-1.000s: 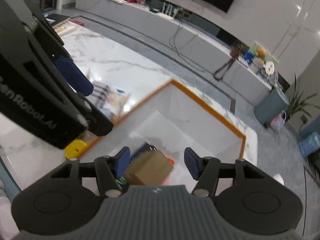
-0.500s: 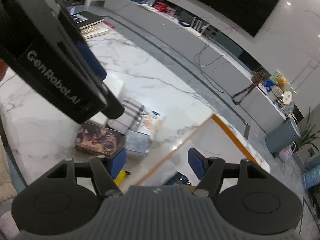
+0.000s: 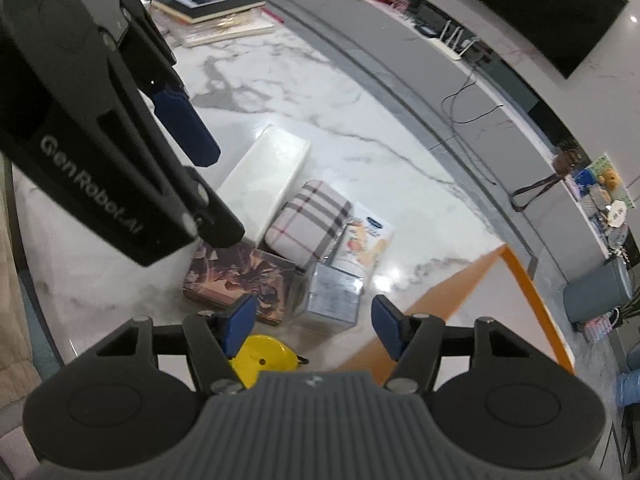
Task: Organize rigid objects
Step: 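Move both tools back toward the remaining items on the table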
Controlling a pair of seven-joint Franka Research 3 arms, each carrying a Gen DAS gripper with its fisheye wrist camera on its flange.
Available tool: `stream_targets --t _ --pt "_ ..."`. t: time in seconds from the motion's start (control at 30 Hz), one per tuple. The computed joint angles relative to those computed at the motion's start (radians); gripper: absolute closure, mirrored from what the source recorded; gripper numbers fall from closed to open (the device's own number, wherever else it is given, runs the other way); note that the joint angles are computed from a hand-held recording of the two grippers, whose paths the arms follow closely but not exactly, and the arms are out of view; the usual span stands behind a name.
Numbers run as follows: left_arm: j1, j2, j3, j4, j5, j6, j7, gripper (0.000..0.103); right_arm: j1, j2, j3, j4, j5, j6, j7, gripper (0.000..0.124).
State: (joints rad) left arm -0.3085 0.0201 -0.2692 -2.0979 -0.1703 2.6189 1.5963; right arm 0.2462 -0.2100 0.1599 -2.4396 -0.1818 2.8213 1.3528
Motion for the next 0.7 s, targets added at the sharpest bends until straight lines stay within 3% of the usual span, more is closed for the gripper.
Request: stream_targets --t 0.3,0.43,0.5,0.7 --pt "0.021 0.060 -0.001 0.013 -0.026 -0.025 0.032 0.036 0.049 0.103 -0.026 0.069 0.069 -0.056 -0.076 0.070" --pt "0.033 0.097 0.004 0.037 0.010 -0.026 -0.050 0.033 0.061 0.142 -0.030 0.098 0.064 -0.072 -0.065 0.073" --pt "0.037 0.110 0.006 0.042 0.035 -0.014 -0.096 0.022 0.063 0.168 -0.031 0.123 0.031 -0.088 -0.024 0.079" --pt "0.047 0.163 0.008 0.087 0.097 -0.006 -0.243 0.016 0.084 0.228 -0.052 0.180 0.030 -0.095 0.038 0.086"
